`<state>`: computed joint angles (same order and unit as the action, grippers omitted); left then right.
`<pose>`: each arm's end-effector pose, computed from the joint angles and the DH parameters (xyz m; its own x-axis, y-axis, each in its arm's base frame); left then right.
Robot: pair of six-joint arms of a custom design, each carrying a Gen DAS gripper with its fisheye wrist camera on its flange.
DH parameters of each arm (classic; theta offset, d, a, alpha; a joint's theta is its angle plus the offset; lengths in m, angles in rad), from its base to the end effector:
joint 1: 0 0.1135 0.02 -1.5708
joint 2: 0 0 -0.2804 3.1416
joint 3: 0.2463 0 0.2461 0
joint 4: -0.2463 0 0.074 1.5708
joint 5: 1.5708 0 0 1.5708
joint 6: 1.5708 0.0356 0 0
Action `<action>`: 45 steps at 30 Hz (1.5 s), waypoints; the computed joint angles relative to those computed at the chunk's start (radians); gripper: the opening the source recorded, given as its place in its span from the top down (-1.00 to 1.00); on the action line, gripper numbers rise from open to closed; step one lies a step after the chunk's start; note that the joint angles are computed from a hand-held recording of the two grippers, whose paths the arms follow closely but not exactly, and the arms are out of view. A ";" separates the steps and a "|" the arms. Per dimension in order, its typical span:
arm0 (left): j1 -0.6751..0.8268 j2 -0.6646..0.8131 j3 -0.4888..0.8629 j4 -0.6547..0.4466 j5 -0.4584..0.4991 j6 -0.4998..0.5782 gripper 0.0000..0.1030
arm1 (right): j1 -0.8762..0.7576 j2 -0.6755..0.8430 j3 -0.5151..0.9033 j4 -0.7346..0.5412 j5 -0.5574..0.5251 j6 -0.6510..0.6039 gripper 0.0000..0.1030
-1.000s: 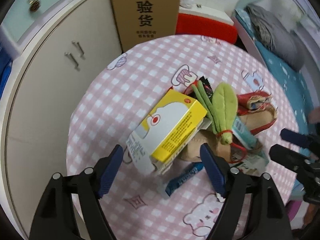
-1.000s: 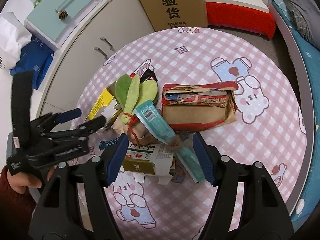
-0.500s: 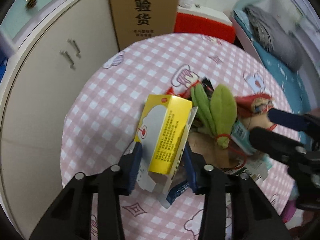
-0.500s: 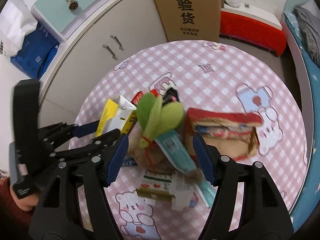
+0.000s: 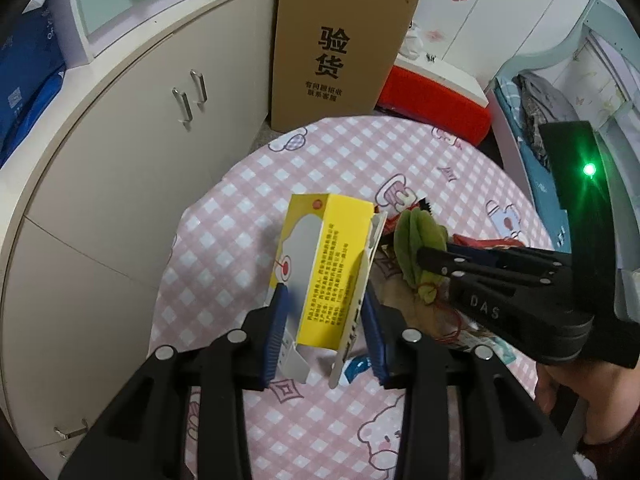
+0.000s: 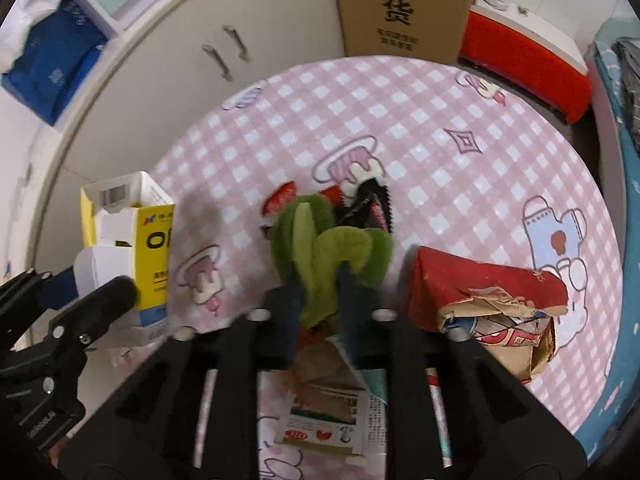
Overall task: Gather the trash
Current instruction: 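Grasp the yellow-white box with the left tool while the right tool grasps the green plush toy, then lift the box and plush toy with both tools toward the bucket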
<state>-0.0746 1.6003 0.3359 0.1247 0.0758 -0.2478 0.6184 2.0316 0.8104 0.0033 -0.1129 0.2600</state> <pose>0.2025 -0.0178 0.0848 -0.9043 -0.1777 -0.3882 -0.1196 0.9783 -0.1692 0.2589 0.1891 0.0583 -0.8951 -0.3234 -0.3068 -0.3908 0.9005 0.1910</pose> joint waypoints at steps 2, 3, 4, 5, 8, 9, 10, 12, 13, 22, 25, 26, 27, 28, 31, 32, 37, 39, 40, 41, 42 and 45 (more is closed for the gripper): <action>0.003 -0.050 -0.011 -0.019 0.010 -0.008 0.32 | -0.017 -0.049 -0.034 0.022 -0.048 0.008 0.80; 0.003 -0.074 -0.016 -0.028 0.011 -0.013 0.33 | -0.032 -0.089 -0.060 0.033 -0.088 0.019 0.81; 0.005 -0.098 -0.019 -0.040 0.017 -0.018 0.33 | -0.042 -0.126 -0.082 0.040 -0.108 0.032 0.81; 0.014 -0.137 -0.021 -0.061 0.034 -0.029 0.33 | -0.044 -0.164 -0.102 0.045 -0.118 0.044 0.81; 0.019 -0.215 -0.009 -0.115 0.056 -0.057 0.34 | -0.058 -0.270 -0.137 0.031 -0.151 0.058 0.81; 0.013 -0.251 0.000 -0.144 0.054 -0.062 0.34 | -0.066 -0.313 -0.152 0.025 -0.170 0.060 0.81; 0.007 -0.275 0.005 -0.164 0.048 -0.064 0.34 | -0.074 -0.345 -0.161 0.018 -0.182 0.061 0.81; -0.027 -0.340 0.025 -0.217 0.022 -0.080 0.34 | -0.092 -0.431 -0.174 -0.021 -0.205 0.056 0.81; -0.040 -0.367 0.034 -0.240 0.015 -0.089 0.34 | -0.099 -0.462 -0.180 -0.034 -0.211 0.054 0.81; -0.297 -0.485 0.138 -0.380 -0.116 -0.230 0.34 | -0.309 -0.757 -0.224 -0.224 -0.328 -0.026 0.81; -0.444 -0.454 0.199 -0.400 -0.195 -0.315 0.34 | -0.440 -0.835 -0.223 -0.317 -0.399 -0.110 0.81; -0.482 -0.439 0.218 -0.403 -0.214 -0.336 0.34 | -0.479 -0.852 -0.221 -0.344 -0.420 -0.141 0.81; -0.518 -0.422 0.237 -0.404 -0.232 -0.356 0.34 | -0.549 -0.867 -0.216 -0.383 -0.458 -0.194 0.81; -0.555 -0.400 0.258 -0.403 -0.253 -0.376 0.34 | -0.603 -0.871 -0.211 -0.412 -0.488 -0.236 0.81; -0.677 -0.305 0.336 -0.397 -0.316 -0.442 0.34 | -0.810 -0.861 -0.175 -0.538 -0.593 -0.410 0.81; -0.728 -0.260 0.373 -0.396 -0.341 -0.472 0.34 | -0.877 -0.850 -0.161 -0.583 -0.622 -0.474 0.81; -0.891 -0.044 0.573 -0.403 -0.387 -0.577 0.34 | -1.270 -0.683 -0.014 -0.882 -0.725 -0.918 0.81; -0.938 0.031 0.647 -0.406 -0.393 -0.596 0.34 | -1.385 -0.609 0.052 -0.963 -0.727 -1.049 0.81; -0.967 0.089 0.709 -0.415 -0.397 -0.609 0.34 | -1.436 -0.566 0.085 -0.993 -0.722 -1.104 0.81; -0.981 0.123 0.744 -0.417 -0.395 -0.615 0.34 | -1.480 -0.525 0.115 -1.018 -0.716 -1.150 0.81; -1.002 0.167 0.789 -0.420 -0.393 -0.626 0.34 | -1.532 -0.475 0.151 -1.041 -0.707 -1.197 0.81; -1.046 0.292 0.927 -0.440 -0.382 -0.644 0.34 | -1.643 -0.356 0.235 -1.080 -0.679 -1.293 0.81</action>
<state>-1.1206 1.8926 1.2629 -0.3150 -0.3060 -0.8914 -1.0243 1.6756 1.0458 -1.0763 -0.7915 -1.0326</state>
